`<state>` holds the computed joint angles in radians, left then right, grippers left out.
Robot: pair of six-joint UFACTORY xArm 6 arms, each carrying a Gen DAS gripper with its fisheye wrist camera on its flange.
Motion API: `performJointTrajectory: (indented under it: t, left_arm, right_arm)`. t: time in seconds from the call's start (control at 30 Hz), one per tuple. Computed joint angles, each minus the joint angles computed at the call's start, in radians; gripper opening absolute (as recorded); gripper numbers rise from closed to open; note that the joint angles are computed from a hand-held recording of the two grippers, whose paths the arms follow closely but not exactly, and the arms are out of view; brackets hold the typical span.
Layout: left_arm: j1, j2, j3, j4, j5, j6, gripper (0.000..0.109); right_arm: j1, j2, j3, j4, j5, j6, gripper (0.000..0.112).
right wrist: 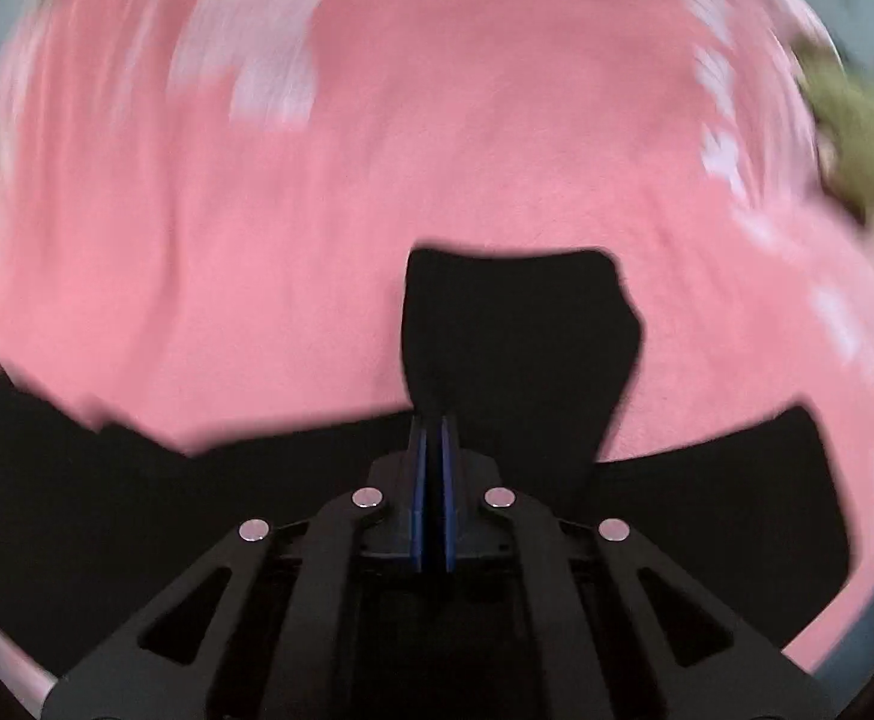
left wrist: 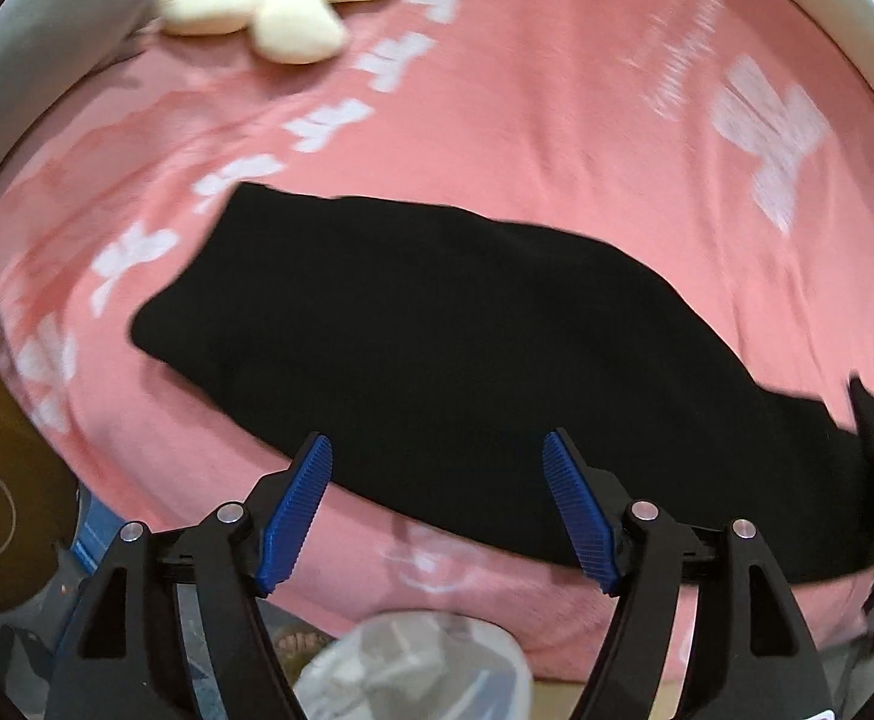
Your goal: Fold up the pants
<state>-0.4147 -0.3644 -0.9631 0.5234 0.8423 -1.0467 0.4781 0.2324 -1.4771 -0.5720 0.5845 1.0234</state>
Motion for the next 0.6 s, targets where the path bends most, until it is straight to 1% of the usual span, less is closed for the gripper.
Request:
performJointTrajectory:
  t: [0.07,0.1,0.13,0.17,0.2,0.23,0.27,0.3,0.33,0.37,0.4,0.43,0.47,0.5,0.53,0.57,0.6]
  left_arm:
    - [-0.023,0.018,-0.016,0.022,0.013,0.012,0.071]
    - [-0.033,0.028,-0.022,0.036,0.024,0.012,0.072]
    - [-0.039,0.042,-0.027,0.045,0.027,0.013,0.072]
    - [-0.044,0.050,-0.027,0.046,0.021,0.010,0.072]
    - [-0.045,0.067,-0.030,0.043,0.009,0.012,0.072]
    - [-0.050,0.095,-0.043,0.030,0.002,0.018,0.072]
    - [-0.056,0.123,-0.058,0.014,-0.002,0.027,0.072]
    - [-0.064,0.153,-0.074,-0.004,-0.011,0.035,0.072]
    - [-0.073,0.179,-0.095,-0.016,-0.004,0.040,0.072]
    - [-0.081,0.200,-0.115,-0.026,0.006,0.045,0.072]
    - [-0.090,0.212,-0.126,-0.038,0.007,0.050,0.072]
    - [-0.102,0.223,-0.140,-0.045,0.007,0.052,0.072]
    - [-0.109,0.225,-0.146,-0.044,0.009,0.053,0.072]
    - [-0.118,0.228,-0.152,-0.038,0.011,0.053,0.072]
    - [-0.129,0.235,-0.160,-0.028,0.017,0.053,0.072]
    - [-0.138,0.242,-0.168,-0.016,0.024,0.052,0.072]
    - [-0.150,0.253,-0.181,-0.005,0.039,0.051,0.072]
  right_arm:
    - [-0.052,-0.183,0.208,-0.093,-0.191,0.209,0.003]
    - [-0.078,-0.287,0.313,-0.133,-0.254,0.314,0.003]
    - [-0.102,-0.387,0.418,-0.145,-0.302,0.382,0.003]
    - [-0.131,-0.447,0.502,-0.136,-0.374,0.408,0.003]
    - [-0.150,-0.494,0.588,-0.086,-0.407,0.392,0.004]
    - [-0.153,-0.499,0.634,-0.016,-0.400,0.334,0.006]
    - [-0.147,-0.488,0.665,0.087,-0.370,0.235,0.007]
    - [-0.151,-0.465,0.707,0.164,-0.383,0.177,0.006]
    - [-0.156,-0.480,0.750,0.199,-0.437,0.161,0.007]
    - [-0.164,-0.501,0.778,0.191,-0.471,0.187,0.011]
    - [-0.169,-0.513,0.779,0.142,-0.463,0.243,0.017]
    - [-0.173,-0.526,0.766,0.052,-0.430,0.319,0.025]
    - [-0.175,-0.535,0.739,-0.053,-0.381,0.396,0.055]
    - [-0.176,-0.532,0.716,-0.136,-0.353,0.451,0.070]
    - [-0.177,-0.521,0.686,-0.182,-0.322,0.465,0.070]
    - [-0.183,-0.505,0.662,-0.186,-0.310,0.444,0.070]
    - [-0.194,-0.479,0.637,-0.155,-0.317,0.395,0.063]
